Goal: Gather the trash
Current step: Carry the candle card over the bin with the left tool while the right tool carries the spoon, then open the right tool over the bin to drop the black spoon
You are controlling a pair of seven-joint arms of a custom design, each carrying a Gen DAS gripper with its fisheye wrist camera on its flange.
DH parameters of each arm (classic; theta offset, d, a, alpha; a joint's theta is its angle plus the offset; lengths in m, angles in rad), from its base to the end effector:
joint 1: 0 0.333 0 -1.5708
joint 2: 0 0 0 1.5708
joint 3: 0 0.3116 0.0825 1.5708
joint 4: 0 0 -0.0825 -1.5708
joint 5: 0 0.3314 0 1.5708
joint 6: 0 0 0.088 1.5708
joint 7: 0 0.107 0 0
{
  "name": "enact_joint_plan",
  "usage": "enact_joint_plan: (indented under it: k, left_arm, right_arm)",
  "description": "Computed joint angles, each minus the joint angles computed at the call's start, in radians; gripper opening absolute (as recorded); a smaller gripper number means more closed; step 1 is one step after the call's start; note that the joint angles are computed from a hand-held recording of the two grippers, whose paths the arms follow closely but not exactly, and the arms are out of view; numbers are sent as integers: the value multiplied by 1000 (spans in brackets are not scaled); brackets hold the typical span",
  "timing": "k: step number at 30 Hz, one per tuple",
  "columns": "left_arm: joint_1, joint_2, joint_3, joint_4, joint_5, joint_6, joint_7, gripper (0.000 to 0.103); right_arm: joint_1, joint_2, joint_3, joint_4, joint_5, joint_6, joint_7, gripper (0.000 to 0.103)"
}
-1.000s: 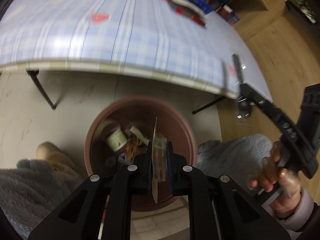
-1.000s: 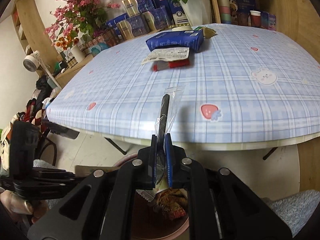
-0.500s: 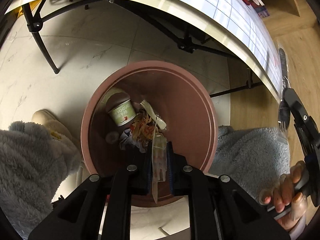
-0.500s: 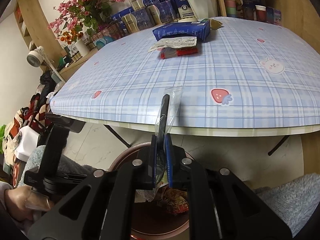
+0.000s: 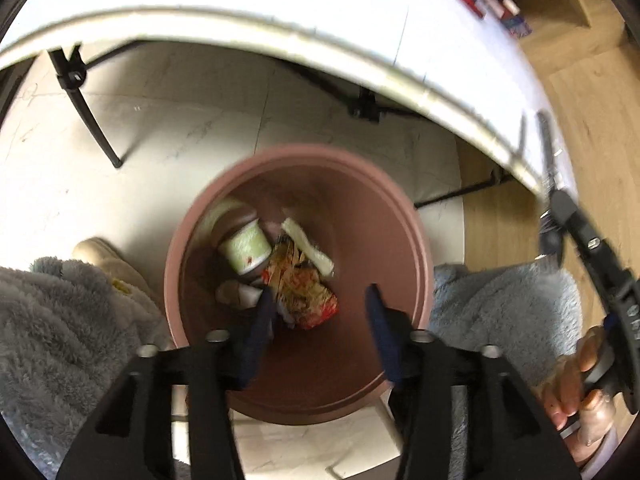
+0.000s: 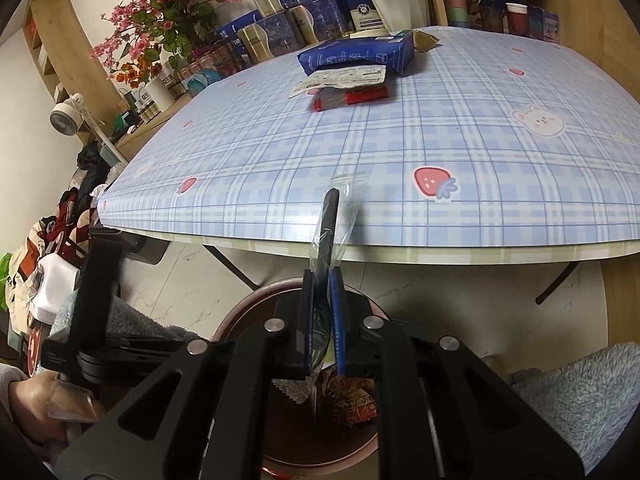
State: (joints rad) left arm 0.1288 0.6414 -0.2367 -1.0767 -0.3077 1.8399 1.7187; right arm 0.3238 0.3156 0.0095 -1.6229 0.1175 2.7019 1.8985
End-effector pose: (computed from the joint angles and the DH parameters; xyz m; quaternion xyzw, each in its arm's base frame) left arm 0.6899 -0.0457 0.4857 0.6395 -0.7341 0.2050 0.1006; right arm 0.6173 0.2085 0.5448 -0.6281 0.6821 -0.1236 0.3535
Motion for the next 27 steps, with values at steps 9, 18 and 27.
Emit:
enact_joint_plan:
  k: [9,18,27]
  left_arm:
    - [27,-172,10,-223,-68,324,40,89]
    - [25,-283,33,-370,-21,671,148,97]
    - [55,-281,24,-403,-35,720,161,97]
  right_arm:
    - [6,33,23,57,8,-63,-72,12]
    - [30,120,32,197,3,-236,-140,12]
    - [48,221,45,355,16,-401,-207,12]
